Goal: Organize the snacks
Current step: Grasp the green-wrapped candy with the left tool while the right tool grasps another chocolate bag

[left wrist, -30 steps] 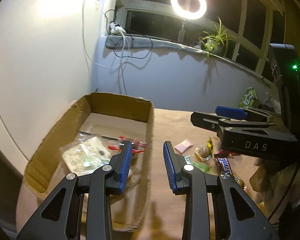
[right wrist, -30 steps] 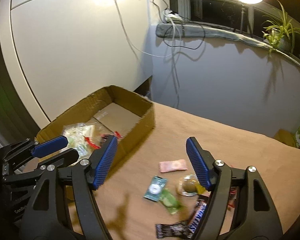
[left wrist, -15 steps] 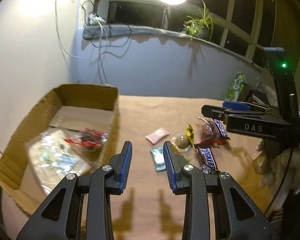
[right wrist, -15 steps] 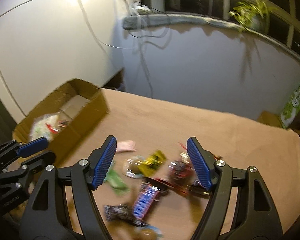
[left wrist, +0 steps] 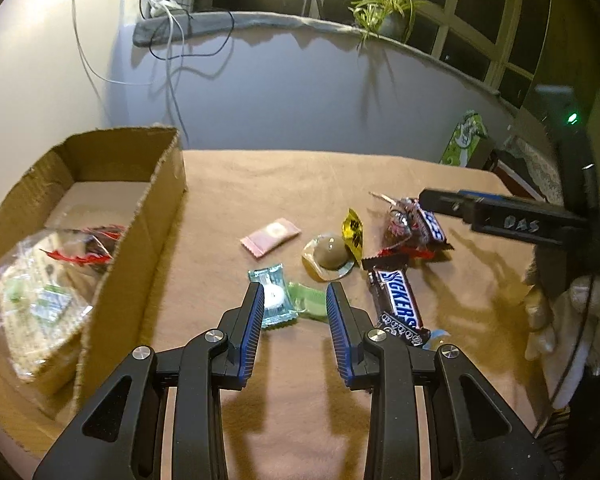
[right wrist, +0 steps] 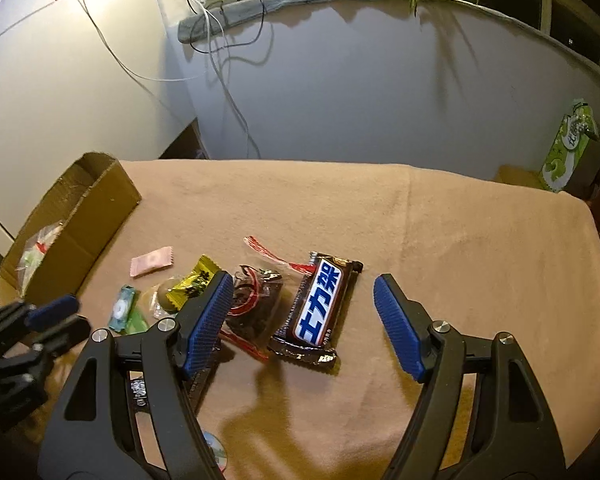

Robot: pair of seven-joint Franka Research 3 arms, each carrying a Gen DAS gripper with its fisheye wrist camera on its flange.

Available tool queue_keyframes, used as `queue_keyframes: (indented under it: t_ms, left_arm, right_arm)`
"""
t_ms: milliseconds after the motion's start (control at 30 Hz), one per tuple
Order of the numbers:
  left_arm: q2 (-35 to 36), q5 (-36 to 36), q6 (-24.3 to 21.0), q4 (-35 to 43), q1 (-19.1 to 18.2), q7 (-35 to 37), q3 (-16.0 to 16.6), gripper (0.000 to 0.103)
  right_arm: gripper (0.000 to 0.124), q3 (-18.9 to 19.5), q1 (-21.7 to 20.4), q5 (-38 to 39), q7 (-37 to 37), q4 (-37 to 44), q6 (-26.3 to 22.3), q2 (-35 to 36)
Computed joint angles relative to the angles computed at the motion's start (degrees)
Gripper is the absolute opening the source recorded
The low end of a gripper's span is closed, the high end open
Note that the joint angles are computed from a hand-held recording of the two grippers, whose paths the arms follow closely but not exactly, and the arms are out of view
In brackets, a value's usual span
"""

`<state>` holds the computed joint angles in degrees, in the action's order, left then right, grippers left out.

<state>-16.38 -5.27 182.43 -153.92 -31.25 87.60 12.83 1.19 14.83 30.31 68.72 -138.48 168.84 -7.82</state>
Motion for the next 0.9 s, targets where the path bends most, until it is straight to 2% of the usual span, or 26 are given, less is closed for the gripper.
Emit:
queue_keyframes:
  t_ms: [133, 200, 333, 367, 600, 733, 833, 900]
  left_arm:
    - [1.26, -0.28, -0.57, 0.73, 0.8, -0.08, -0.76, 0.031]
    - [2.15, -0.22, -1.05, 1.36, 2.52, -0.54, -2.47, 0.031]
    - [3.7, 1.13, -1.65, 2.32, 8.06, -2.56, -7.66, 0.031]
    - [3.97, 1.07, -1.93, 2.56, 8.44, -2.66, -8.0, 0.031]
    - [5.69, -2.32, -3.45, 3.91, 8.51, 0.13, -8.73, 0.031]
    - [6.18, -7.25, -3.74, 4.47, 6.77, 4.08, -7.55, 0.029]
    - [6.21, -7.75, -3.64, 4.51, 7.98, 5.26, -8.89, 0.025]
    - [6.22, -7.71, -3.62, 4.52, 8.78, 5.41, -9.8, 0.024]
  right_arm:
    - [0.076, -1.96, 3.18, 9.48, -8.52, 0.97, -1.35, -0.22]
    - [0.076, -1.34, 3.15, 10.32, -9.62, 1.36, -2.31, -0.01]
    - [0.075, 0.29, 2.26, 7.69, -7.57, 1.64, -3.15, 0.91]
    - [0.075, 0.5, 2.12, 7.18, -7.09, 1.74, -3.23, 1.18]
    - [0.07, 1.23, 1.52, 5.07, -4.86, 3.12, -4.41, 3.37]
    - [0.069, 1.68, 1.4, 3.22, -3.92, 2.78, -3.71, 3.34]
    - [0.06, 2.17, 1.43, 0.38, -2.71, 2.55, -3.15, 3.44]
    - [0.055, 2.21, 1.61, -0.16, -2.49, 3.1, -4.4, 3.99]
